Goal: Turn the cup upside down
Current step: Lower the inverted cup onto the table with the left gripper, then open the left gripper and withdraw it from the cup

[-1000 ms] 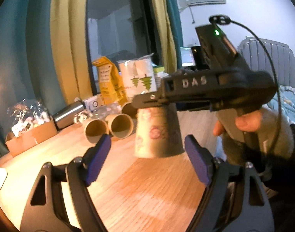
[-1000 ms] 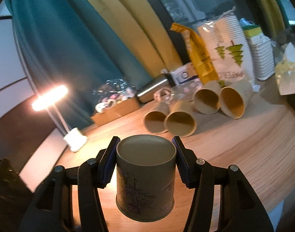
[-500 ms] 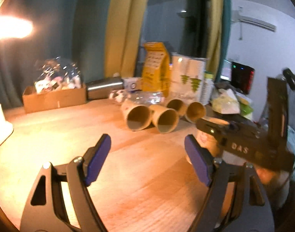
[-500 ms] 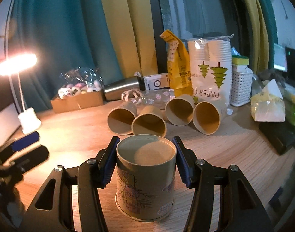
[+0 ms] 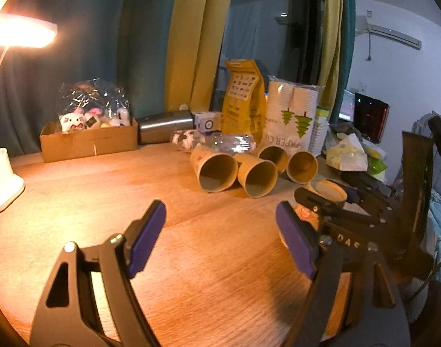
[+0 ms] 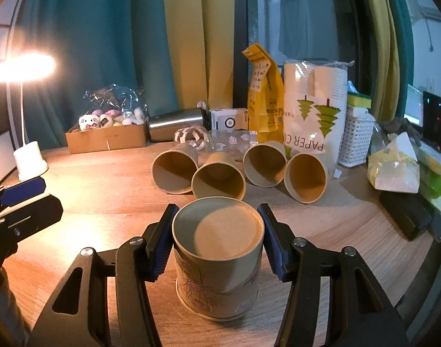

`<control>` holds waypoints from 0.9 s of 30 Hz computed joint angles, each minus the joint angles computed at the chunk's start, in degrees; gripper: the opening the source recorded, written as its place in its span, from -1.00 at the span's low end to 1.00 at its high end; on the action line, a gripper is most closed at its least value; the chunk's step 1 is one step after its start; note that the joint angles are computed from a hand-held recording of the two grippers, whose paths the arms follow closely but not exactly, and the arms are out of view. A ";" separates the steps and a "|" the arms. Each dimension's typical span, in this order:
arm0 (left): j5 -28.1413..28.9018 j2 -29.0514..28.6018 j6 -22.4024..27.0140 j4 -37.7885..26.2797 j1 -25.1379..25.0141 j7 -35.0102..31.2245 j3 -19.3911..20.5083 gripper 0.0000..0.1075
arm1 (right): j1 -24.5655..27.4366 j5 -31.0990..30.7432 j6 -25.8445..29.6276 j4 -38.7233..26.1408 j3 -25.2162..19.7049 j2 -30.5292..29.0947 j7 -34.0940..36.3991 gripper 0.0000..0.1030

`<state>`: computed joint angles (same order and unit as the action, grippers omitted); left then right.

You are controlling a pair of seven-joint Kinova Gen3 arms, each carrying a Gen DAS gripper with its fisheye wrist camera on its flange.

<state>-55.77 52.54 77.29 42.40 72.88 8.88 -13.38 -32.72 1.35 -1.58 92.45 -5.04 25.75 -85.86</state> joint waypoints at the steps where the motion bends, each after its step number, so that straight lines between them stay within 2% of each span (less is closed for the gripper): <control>1: -0.01 0.04 0.02 -0.06 -0.01 -0.02 0.00 0.49 | -1.07 -0.22 -0.43 0.29 1.27 -0.09 -0.03 0.13; 5: -0.10 0.27 0.21 -0.46 0.03 -0.68 -0.02 0.49 | -2.46 -0.97 -0.56 0.46 2.98 -0.21 -0.23 0.14; 7: -0.14 0.33 0.21 -0.55 0.07 -0.89 -0.07 0.49 | -2.26 -1.10 -0.49 0.40 2.83 -0.22 -0.31 0.24; 8: -0.11 0.32 0.17 -0.54 0.07 -0.92 -0.07 0.49 | -2.16 -1.17 -0.66 0.50 2.76 -0.26 -0.36 0.36; 18: -0.55 -0.08 -1.34 0.46 0.31 -0.85 -0.08 0.49 | 4.83 -0.18 -0.48 3.04 -5.23 -2.93 -0.96 0.40; 23: -1.28 0.29 -1.64 0.02 0.71 -2.17 -0.13 0.49 | 10.50 0.02 1.21 5.48 -11.09 -5.35 -1.73 0.41; 27: -1.23 1.13 -1.08 -1.58 0.89 -4.02 -0.33 0.49 | 11.91 -0.57 2.17 7.63 -11.88 -7.05 -2.44 0.41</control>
